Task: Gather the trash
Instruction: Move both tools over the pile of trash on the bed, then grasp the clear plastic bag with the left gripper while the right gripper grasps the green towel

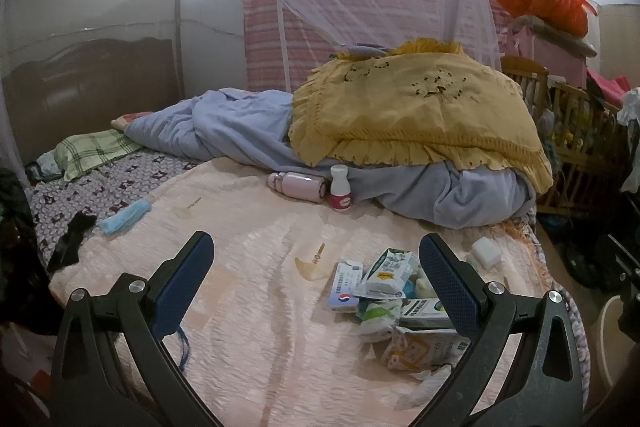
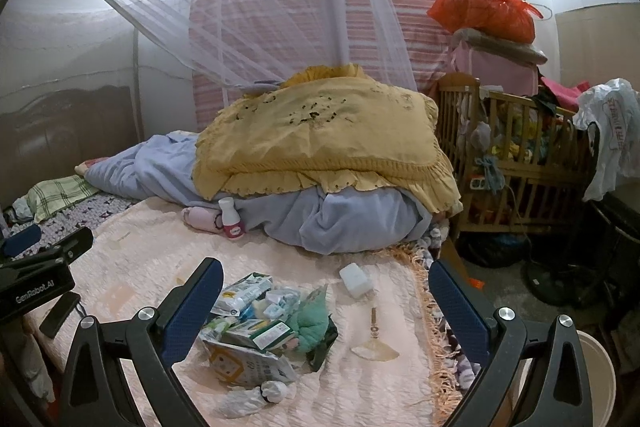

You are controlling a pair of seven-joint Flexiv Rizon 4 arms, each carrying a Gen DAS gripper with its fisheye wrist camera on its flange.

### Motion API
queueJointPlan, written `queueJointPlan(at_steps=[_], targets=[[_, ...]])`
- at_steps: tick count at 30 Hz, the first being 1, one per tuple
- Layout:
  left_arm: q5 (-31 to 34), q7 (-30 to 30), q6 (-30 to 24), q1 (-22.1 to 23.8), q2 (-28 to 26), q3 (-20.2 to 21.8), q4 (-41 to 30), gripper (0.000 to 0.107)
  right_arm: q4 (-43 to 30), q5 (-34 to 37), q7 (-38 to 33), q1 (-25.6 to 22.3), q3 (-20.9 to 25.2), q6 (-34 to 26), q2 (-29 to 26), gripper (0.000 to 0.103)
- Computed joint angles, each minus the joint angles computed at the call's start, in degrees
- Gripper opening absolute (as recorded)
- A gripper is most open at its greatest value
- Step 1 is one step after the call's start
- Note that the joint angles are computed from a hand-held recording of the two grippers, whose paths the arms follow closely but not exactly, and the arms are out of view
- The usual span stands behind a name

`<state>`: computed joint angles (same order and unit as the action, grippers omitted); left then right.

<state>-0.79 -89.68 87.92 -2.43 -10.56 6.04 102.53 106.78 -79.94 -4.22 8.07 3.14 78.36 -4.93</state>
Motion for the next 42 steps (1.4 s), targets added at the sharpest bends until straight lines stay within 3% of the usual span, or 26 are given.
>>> queueJointPlan(at_steps=[10, 18, 26, 28, 30, 33, 35, 38, 40, 42], targets=[[0.0, 0.5, -0.4, -0.4, -1.1, -0.3, -0.6, 0.102, 0.9, 2.1, -2.0, -0.3, -0.2, 0.6, -0.3, 0.102], [-2.7, 3.2, -0.8, 1.2, -1.8, -2.1, 0.2, 0.102, 2.6, 11.4, -11.9, -0.1, -0.2, 1.4, -0.9, 0.102], [-9.8, 12.4, -1.8, 4.0, -3.4, -6.3, 2.2, 0.102, 2.9, 33.1, -31.7, 1.5, 1.5, -0.7, -3.4, 0.100], [-9.4, 13.5, -1.8, 3.5, -4.1, -5.5, 2.3, 0.102, 2.1, 41.5, -38.9, 1.8, 3.0, -2.0, -4.3, 0.089], [-10.0, 15.1, -2.0, 3.9, -4.7, -5.8, 2.7, 0.102, 0.2, 51.4, -47.6, 1.6, 5.4, -4.0, -5.6, 0.083], [-16.3, 22.5, -3.3, 7.9, -4.7, -11.2, 4.9, 0.102, -4.0, 68.3, -62.6, -0.4, 10.9, -8.5, -7.5, 0.077], [-20.7, 27.5, -4.5, 9.4, -4.5, -13.7, 6.3, 0.102, -6.8, 76.1, -70.2, -1.3, 13.3, -12.3, -8.7, 0.077], [-27.6, 34.9, -6.7, 10.4, -4.0, -16.7, 8.8, 0.102, -7.0, 74.6, -70.9, 1.6, 10.5, -14.4, -9.8, 0.076], [-30.9, 39.2, -8.0, 10.0, -3.8, -17.9, 9.8, 0.102, -7.1, 72.7, -70.0, 3.5, 7.9, -14.9, -10.5, 0.071], [-33.6, 43.2, -9.4, 9.3, -3.6, -18.6, 10.5, 0.102, -8.9, 75.9, -72.0, 3.0, 7.8, -16.7, -11.5, 0.065]])
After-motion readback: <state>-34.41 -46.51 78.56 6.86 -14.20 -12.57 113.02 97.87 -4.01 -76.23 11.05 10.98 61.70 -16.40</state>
